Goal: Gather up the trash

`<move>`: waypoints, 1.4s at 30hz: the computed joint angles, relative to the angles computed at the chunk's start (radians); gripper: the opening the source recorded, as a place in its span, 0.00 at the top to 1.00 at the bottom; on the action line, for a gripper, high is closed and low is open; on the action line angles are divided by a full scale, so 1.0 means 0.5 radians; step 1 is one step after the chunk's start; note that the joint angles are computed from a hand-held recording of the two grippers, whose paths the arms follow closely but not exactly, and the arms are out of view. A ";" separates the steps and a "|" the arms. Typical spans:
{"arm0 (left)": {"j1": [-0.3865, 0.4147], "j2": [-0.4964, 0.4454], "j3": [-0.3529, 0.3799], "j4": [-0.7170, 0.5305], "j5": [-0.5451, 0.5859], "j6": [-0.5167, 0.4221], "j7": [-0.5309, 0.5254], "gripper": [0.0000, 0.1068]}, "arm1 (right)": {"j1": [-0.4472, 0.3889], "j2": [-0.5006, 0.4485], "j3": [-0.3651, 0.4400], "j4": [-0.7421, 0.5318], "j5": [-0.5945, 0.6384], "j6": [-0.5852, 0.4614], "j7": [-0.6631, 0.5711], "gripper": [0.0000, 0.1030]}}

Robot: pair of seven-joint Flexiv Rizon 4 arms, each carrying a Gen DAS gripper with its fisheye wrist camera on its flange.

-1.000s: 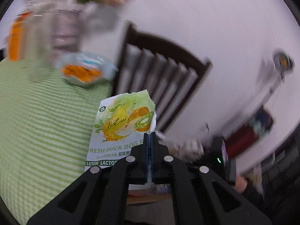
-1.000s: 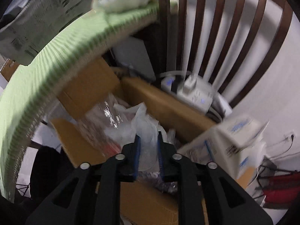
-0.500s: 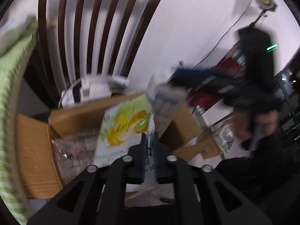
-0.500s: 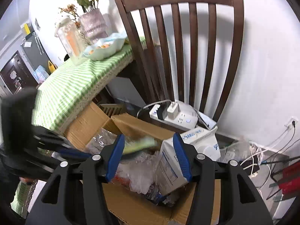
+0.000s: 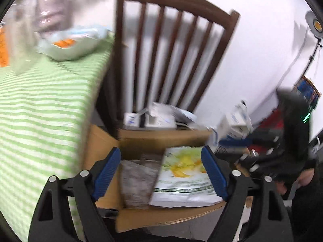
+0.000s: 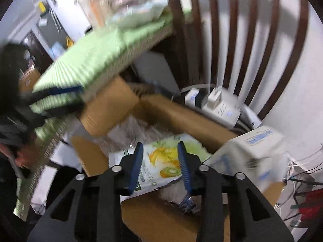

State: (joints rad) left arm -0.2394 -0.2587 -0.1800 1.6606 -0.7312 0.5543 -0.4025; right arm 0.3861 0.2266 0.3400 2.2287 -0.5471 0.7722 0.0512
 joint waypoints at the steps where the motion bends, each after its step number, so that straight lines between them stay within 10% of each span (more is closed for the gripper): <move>1: 0.014 0.006 0.009 -0.002 -0.030 0.009 -0.020 0.26 | 0.009 -0.045 -0.014 -0.019 0.032 0.012 -0.029 0.67; 9: 0.095 0.105 0.065 0.066 -0.296 0.259 -0.093 0.23 | 0.020 -0.110 -0.023 -0.170 -0.136 -0.124 -0.059 0.67; 22: 0.216 0.061 0.047 -0.084 -0.811 1.083 0.175 0.10 | 0.178 -0.541 -0.152 -0.844 -1.133 -0.606 0.003 0.32; 32: 0.356 -0.045 0.005 -0.301 -1.065 1.382 0.371 0.10 | 0.394 -0.985 -0.424 -1.423 -1.451 -0.414 -0.173 0.23; 42: 0.516 -0.191 0.007 -0.459 -0.955 1.555 0.223 0.10 | 0.580 -1.450 -0.679 -2.069 -1.239 -0.191 -0.472 0.20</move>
State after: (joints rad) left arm 0.0184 -0.3541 -0.1766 1.4311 -1.2086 1.3317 -0.2911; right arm 0.6762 -0.4983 0.0007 1.1943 -1.1665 0.6768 -0.1849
